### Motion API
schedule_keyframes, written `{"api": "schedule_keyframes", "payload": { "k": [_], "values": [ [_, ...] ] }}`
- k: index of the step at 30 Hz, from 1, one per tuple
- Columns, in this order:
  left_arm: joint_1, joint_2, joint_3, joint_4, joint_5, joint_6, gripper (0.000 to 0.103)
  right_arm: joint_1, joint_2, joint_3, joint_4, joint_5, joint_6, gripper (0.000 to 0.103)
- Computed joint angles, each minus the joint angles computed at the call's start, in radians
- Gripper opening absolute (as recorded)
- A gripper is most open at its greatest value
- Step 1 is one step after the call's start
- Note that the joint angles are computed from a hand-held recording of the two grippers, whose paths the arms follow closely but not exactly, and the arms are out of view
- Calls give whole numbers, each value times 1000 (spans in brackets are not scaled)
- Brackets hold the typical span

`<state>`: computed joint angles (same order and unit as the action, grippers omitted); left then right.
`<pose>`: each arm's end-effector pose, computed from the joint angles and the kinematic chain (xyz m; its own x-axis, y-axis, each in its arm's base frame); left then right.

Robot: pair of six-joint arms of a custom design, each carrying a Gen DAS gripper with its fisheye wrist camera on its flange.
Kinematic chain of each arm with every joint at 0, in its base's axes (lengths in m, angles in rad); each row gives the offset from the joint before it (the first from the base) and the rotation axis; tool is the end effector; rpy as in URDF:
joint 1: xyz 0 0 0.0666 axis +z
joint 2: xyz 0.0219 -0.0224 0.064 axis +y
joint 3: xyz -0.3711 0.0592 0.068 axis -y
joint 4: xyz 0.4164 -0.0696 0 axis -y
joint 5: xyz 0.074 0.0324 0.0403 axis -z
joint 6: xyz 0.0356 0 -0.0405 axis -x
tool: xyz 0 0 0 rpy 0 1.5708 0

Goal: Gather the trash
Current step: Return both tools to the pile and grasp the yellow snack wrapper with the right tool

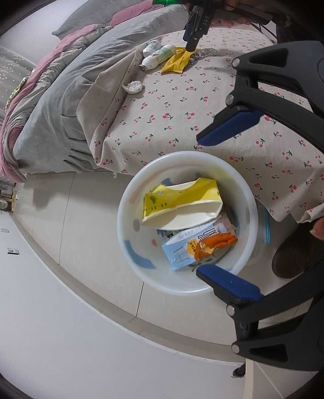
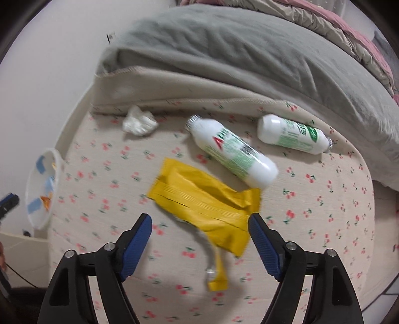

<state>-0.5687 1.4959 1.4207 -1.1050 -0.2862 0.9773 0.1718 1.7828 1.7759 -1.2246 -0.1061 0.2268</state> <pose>0.4418 -0.2709 0.3744 -0.7889 -0.4396 -0.4293 -0.4076 0.8973 -0.1696 0.6094 0.1092 0.3730 -0.8593 -0.3760 -0.3468 -0.4084 0.9125 0.0225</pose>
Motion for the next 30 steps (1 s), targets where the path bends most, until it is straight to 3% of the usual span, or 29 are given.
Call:
{"api": "schedule_keyframes", "payload": {
  "k": [12, 23, 25, 28, 30],
  "values": [
    [-7, 40, 38, -6, 20, 3, 96, -2, 83, 39, -42, 92, 34, 84],
    [-26, 118, 126, -22, 32, -38, 96, -23, 100, 57, -36, 34, 2, 87],
    [-32, 143, 158, -32, 27, -53, 96, -24, 87, 39, -24, 32, 4, 84],
    [-39, 187, 213, -47, 17, -78, 96, -16, 72, 17, -2, 26, 6, 64],
    [-43, 224, 259, -57, 12, -97, 96, -19, 58, 8, -11, 0, 14, 58]
  ]
}}
